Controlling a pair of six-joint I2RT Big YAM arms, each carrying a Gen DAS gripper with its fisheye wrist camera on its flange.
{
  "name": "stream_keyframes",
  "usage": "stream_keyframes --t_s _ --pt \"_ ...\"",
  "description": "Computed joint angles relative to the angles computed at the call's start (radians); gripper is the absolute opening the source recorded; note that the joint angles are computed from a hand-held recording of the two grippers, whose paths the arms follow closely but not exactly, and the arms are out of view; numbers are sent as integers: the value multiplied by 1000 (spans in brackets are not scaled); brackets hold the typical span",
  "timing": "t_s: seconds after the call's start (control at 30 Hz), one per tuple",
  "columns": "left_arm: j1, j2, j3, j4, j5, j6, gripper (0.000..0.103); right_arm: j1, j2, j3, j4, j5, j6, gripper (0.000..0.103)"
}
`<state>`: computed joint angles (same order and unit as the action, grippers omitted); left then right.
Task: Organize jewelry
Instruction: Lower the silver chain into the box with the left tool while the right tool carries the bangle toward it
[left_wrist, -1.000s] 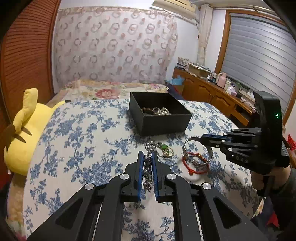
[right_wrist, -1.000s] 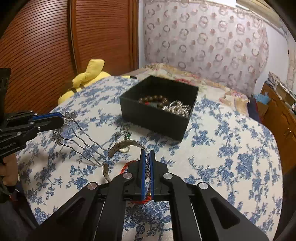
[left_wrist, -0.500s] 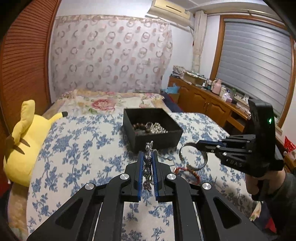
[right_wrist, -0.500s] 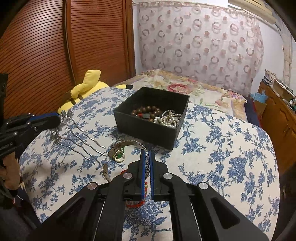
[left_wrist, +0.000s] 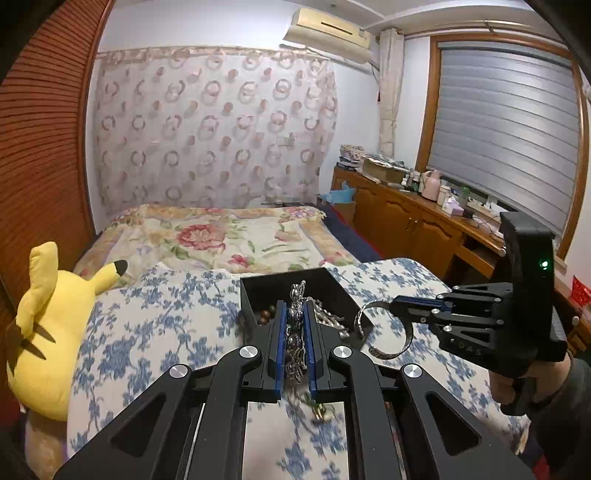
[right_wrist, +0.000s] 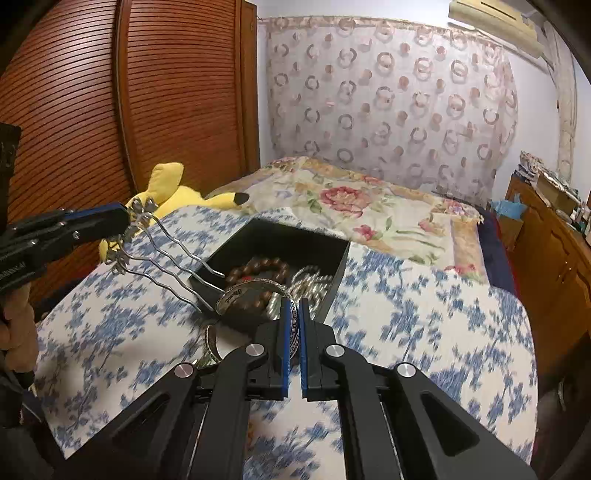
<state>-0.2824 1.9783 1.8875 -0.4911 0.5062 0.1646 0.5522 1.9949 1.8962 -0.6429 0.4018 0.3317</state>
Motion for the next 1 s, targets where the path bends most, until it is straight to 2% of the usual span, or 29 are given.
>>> stream_keyframes --t_s 0.4,0.63,0.73,0.87,1.0 --pt "-38 259 396 -248 -47 16 8 -78 74 101 -9 -79 -40 5" --pt "-46 350 534 -353 -53 26 8 -109 150 206 -51 -131 -57 5" --pt "-49 365 559 -373 -63 33 8 -113 181 254 -69 -147 -68 5" --pt "-49 356 545 -354 -74 30 9 -116 218 313 -97 -160 -79 5" --pt "-46 344 521 -328 -78 21 16 -114 253 366 -122 -164 -87 5"
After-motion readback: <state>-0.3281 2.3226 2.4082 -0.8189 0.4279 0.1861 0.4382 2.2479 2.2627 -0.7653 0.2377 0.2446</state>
